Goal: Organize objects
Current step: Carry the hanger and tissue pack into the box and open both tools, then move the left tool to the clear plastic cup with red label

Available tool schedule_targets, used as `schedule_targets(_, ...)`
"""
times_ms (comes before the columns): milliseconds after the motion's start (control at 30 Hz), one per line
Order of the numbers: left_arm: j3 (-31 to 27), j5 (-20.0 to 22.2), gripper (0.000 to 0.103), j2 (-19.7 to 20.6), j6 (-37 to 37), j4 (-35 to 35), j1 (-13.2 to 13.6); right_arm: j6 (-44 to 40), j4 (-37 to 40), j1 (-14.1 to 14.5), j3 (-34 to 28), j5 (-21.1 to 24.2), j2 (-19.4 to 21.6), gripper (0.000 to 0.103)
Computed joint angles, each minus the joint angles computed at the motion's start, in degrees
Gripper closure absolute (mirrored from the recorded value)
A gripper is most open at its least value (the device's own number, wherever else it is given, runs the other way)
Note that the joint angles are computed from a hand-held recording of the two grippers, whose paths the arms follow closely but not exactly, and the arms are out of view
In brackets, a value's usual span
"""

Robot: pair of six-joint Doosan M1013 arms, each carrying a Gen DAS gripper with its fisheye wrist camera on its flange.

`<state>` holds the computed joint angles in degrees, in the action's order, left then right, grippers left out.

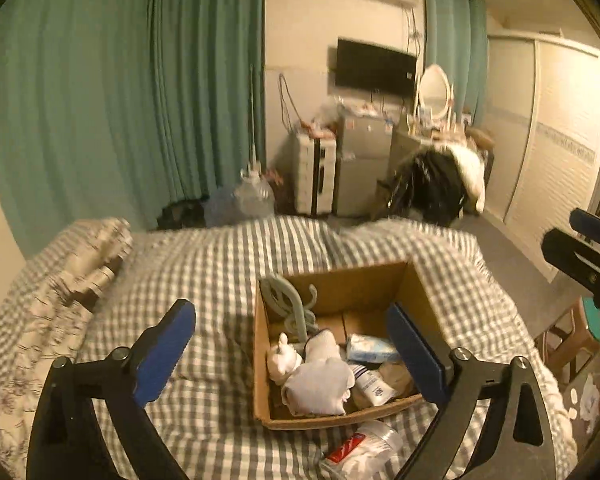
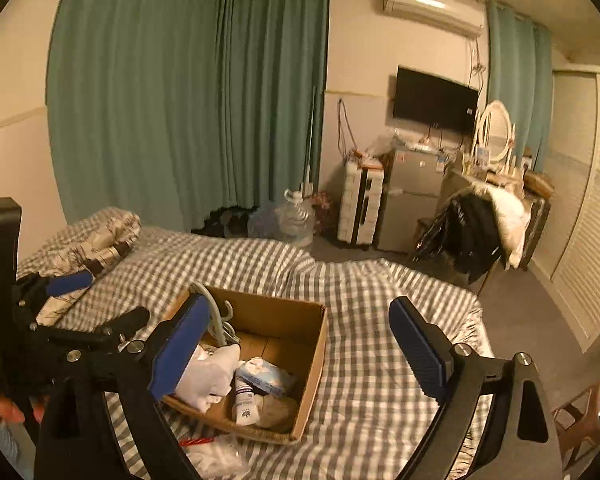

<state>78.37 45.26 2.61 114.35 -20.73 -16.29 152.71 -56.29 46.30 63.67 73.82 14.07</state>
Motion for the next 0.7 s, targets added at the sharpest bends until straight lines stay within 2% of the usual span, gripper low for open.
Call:
schedule_targets(167, 2.7, -2.6, 0.000, -4.4, 2.5, -3.8, 1.7, 0.5, -6.0, 4.6, -1.6, 5.6, -0.8, 0.000)
schedule_targets(367, 8.9, -6.9, 0.000, -9.4, 1.6, -2.3, 2.0, 4.5, -8.5, 8.4, 0.3, 11.0, -1.5, 0.000)
schedule_targets(467, 12.4, -8.3, 0.000, -11.3, 1.6, -2.2, 2.2, 8.0, -7.1, 9.6, 3.4, 11.2, -2.1, 0.000)
schedule_targets(567, 15.9, -9.2, 0.000, -12.5, 1.7, -2.3, 2.2, 12.1, -5.2, 9.9, 8.2, 9.1, -2.8, 0.000)
schedule_targets(700, 18.5, -7.3, 0.000, -12.5, 2.9, -2.3, 1.8, 14.2, 0.2, 9.0, 11.6, 7.9, -2.7, 0.000)
